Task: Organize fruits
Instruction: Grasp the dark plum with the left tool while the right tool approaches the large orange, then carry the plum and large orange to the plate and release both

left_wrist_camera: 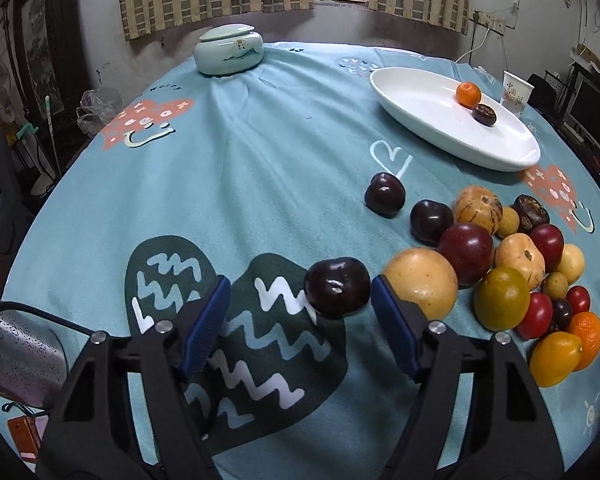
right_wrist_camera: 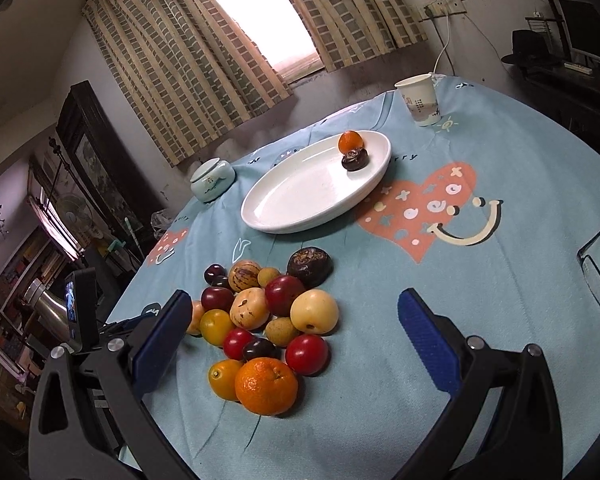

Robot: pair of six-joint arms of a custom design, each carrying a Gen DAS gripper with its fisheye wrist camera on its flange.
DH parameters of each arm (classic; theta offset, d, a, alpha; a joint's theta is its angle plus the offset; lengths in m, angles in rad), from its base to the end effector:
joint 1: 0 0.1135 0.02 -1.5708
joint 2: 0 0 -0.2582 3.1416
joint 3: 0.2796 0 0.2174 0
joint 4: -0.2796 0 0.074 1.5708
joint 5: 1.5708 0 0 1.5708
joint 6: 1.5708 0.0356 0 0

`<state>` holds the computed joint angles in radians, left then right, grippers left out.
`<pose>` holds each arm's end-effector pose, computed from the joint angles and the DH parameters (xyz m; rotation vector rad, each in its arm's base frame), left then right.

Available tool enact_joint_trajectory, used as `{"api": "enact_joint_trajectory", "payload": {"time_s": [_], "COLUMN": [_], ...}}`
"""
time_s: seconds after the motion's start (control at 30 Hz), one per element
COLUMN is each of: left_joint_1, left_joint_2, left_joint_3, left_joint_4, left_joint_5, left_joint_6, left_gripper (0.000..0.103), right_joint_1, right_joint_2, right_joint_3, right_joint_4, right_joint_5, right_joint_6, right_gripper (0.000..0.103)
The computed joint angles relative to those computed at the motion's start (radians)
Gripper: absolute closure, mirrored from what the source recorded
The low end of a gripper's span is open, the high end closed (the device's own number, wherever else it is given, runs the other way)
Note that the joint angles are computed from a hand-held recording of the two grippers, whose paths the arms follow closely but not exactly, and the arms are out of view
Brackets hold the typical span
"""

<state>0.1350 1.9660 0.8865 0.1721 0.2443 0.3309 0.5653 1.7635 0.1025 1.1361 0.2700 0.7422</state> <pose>0.3358 0.0369 0.1103 0.3415 2.4195 -0.0975 0.1774 0.1013 0.0991 0.3509 2.0867 0.5121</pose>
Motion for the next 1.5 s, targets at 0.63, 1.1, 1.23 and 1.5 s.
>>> {"api": "enact_joint_trajectory", "payload": {"time_s": [0.63,1.1,1.23,1.5], "left_joint_1": [-0.019,0.020,0.028,0.021], "left_joint_2": [0.047,-0.044,-0.065,-0.067], "left_joint_3": [0.052,-0.048,-0.066,-0.065], "left_joint_4": [-0.062,0.012,0.012,0.004], "left_joint_5": [0.062,0.117,0.147,0.145], "left_joint_6": [0.044,0.025,0.033,0.044], "left_gripper": [0.062,0.067,0.067,0.067], "right_joint_1": [0.024,0.202,0.149,0.047], "right_joint_2": [-0.015,0.096,0.139,0.220], "right_joint_3": [0.025,0.256,0.255,0.201], "right_joint_4": [-0.066,-0.471,-0.404,-0.203], "right_joint_5": [0.018,0.030,-0.074,-0.243], "right_joint_6": [-0.011,-0.042,-0.039,0.002], "right_gripper": [0.001,0.033,0.040,0.057]}}
